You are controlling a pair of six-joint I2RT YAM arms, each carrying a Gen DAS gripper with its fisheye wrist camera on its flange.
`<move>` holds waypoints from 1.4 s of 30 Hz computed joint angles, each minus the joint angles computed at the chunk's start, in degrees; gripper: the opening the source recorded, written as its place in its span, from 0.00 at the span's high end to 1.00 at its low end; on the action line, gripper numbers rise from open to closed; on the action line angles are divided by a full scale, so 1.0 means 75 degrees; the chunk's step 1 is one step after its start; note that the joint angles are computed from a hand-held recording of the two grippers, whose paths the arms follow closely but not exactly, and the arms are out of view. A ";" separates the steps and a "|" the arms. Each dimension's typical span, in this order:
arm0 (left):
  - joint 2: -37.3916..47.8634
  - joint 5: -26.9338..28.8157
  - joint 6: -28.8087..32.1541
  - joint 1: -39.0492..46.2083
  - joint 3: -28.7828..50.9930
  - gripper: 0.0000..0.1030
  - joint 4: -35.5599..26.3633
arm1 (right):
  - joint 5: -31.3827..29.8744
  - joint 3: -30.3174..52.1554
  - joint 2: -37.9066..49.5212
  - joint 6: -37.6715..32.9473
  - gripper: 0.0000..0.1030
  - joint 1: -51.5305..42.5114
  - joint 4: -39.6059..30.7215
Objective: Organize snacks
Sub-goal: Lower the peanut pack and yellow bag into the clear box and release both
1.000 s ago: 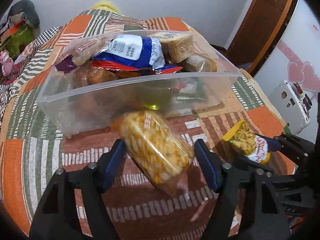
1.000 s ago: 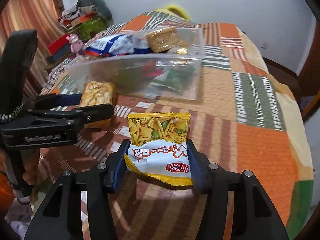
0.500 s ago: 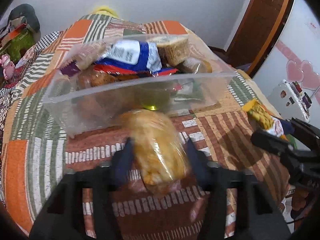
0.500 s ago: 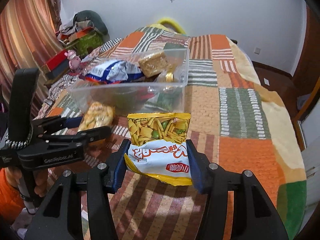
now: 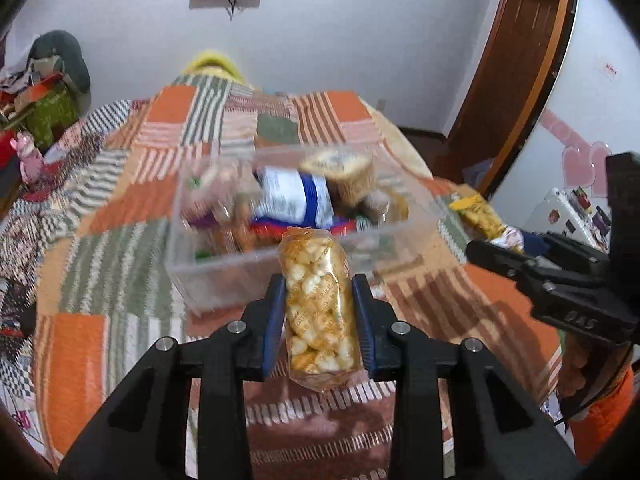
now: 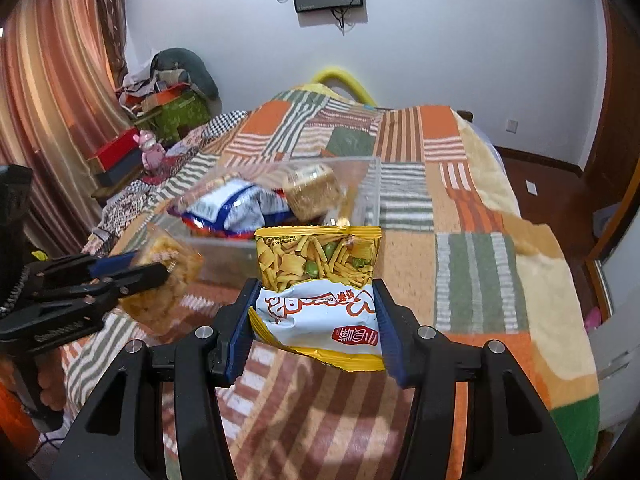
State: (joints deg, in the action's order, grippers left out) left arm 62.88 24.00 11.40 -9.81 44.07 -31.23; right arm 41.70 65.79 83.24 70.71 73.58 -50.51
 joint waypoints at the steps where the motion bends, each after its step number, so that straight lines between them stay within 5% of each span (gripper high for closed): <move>1: 0.0008 0.0059 0.0008 0.0068 0.0149 0.68 -0.0028 | 0.0018 0.0034 0.0008 -0.0132 0.51 -0.0090 0.0078; 21: 0.2803 -0.0322 -0.0425 0.0211 0.1862 0.68 0.1326 | -0.0780 0.0935 0.1550 -0.2944 0.51 -0.2083 0.1956; 28: 0.3224 -0.0502 -0.0463 0.0128 0.2079 0.66 0.1422 | -0.1061 0.0896 0.1714 -0.2916 0.49 -0.2272 0.1802; 33: 0.3258 -0.0430 -0.0436 0.0230 0.2077 0.49 0.1299 | -0.0995 0.0736 0.1431 -0.2714 0.30 -0.2174 0.1637; 42: 0.1928 -0.0096 -0.0363 0.0582 0.1732 0.42 0.0801 | -0.0263 0.0999 0.0826 -0.2249 0.30 -0.1514 0.0705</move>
